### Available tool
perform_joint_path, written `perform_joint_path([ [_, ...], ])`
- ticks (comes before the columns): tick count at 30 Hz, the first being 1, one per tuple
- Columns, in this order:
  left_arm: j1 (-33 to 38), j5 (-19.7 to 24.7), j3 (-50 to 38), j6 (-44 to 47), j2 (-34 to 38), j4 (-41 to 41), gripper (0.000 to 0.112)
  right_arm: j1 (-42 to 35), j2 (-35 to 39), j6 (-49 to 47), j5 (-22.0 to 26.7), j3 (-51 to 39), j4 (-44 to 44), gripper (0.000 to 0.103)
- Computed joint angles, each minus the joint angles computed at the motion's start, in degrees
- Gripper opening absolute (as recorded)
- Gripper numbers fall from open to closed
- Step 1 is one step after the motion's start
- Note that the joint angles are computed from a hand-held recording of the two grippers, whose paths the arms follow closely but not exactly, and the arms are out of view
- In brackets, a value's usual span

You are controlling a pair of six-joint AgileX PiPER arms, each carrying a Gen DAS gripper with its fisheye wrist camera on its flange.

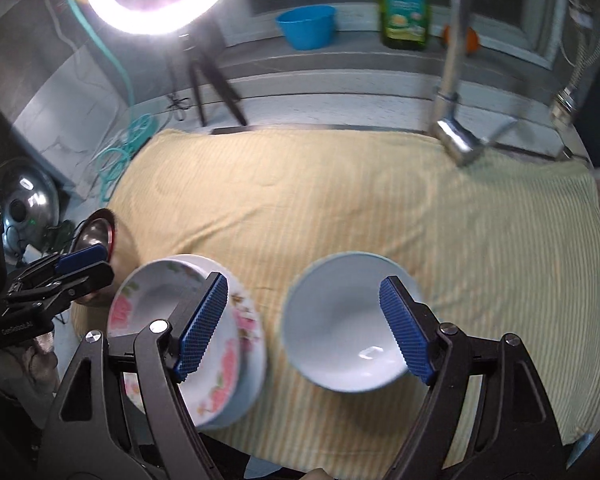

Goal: Organize plates and bowls
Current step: 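Move the left tool to the white bowl and grasp its rim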

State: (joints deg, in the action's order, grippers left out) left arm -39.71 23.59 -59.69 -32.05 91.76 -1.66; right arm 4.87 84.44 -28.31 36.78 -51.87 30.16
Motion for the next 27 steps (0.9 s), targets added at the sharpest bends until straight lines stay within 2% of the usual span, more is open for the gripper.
perform_joint_path([
  [2, -1.1, 0.0, -2.1, 0.4, 2.2, -0.6, 0.056, -3.5, 0.5, -2.6, 0.5, 0.6, 1.1, 0.081],
  [10, -4.1, 0.5, -11.6, 9.8, 12.3, -11.7, 0.055, -13.0, 2.5, -11.3, 0.9, 3.6, 6.0, 0.081],
  [13, -5.4, 1.4, -15.3, 11.8, 15.7, -13.9, 0.052, -15.4, 3.7, -14.0, 2.3, 3.6, 7.8, 0.066],
  [15, -5.8, 2.5, -17.8, 13.1, 17.9, -15.7, 0.045, -16.7, 4.4, -15.7, 3.4, 3.8, 8.7, 0.056],
  [17, -5.9, 3.2, -19.4, 15.0, 19.5, -17.8, 0.035, -18.0, 5.2, -17.7, 4.3, 4.2, 10.2, 0.053],
  [22, -5.4, 5.0, -22.6, 16.6, 22.8, -20.2, 0.022, -20.3, 7.6, -21.2, 6.0, 4.5, 13.0, 0.044],
  [25, -5.3, 5.3, -23.2, 16.0, 23.6, -20.3, 0.022, -20.9, 9.1, -22.7, 6.8, 4.1, 14.4, 0.04],
  [27, -5.1, 5.2, -23.1, 17.0, 23.9, -21.4, 0.022, -20.9, 10.1, -23.0, 7.2, 3.6, 14.8, 0.032],
])
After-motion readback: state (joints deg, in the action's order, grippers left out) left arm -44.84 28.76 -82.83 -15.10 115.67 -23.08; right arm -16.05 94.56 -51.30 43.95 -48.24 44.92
